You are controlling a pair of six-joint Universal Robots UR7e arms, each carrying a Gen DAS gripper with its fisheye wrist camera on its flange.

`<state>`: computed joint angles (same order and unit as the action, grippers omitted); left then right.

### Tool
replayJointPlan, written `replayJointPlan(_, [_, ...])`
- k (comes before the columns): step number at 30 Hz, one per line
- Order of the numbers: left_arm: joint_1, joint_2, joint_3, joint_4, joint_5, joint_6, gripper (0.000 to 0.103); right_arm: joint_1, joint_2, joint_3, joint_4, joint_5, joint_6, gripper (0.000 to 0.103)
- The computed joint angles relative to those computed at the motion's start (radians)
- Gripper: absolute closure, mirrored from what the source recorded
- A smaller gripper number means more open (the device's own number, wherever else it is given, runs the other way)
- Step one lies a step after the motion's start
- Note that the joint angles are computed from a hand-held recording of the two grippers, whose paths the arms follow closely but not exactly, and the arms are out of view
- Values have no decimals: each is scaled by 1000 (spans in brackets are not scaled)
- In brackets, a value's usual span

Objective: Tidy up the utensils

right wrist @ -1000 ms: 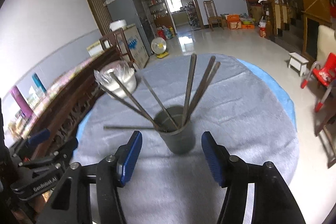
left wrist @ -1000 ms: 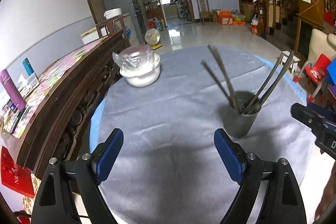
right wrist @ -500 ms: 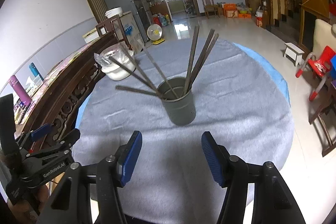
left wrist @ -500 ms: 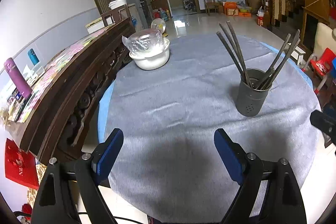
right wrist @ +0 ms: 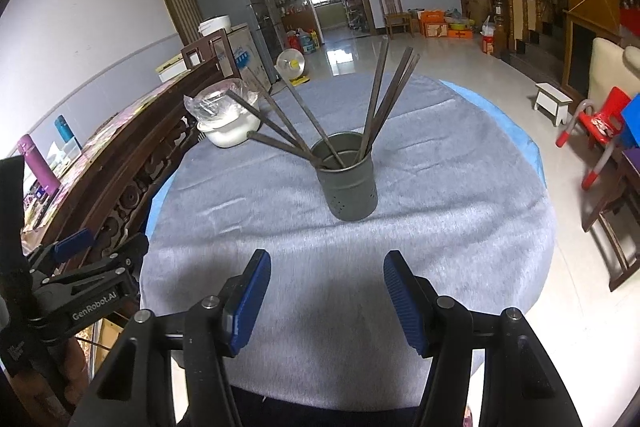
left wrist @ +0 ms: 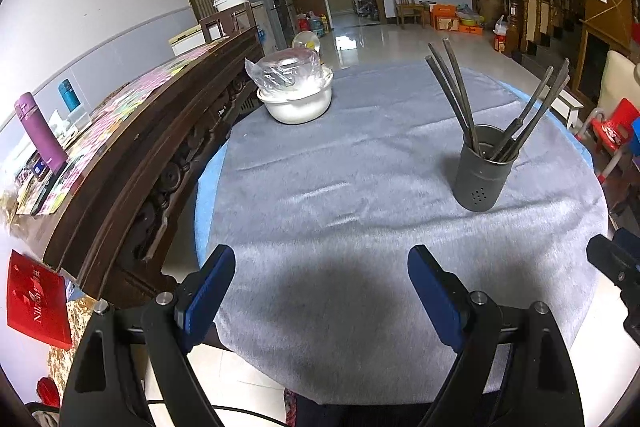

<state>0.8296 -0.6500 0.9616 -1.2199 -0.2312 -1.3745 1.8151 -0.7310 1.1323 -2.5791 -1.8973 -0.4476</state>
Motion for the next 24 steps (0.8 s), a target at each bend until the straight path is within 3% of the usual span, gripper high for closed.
replayJointPlan(12, [-7,-47,79,-59,-11,-10,15,9,-15,54,-62,10,-28,39])
replayJointPlan(24, [-3,-58,86,-38,-12,-34,15,14,-1,36,-65,25,-26,39])
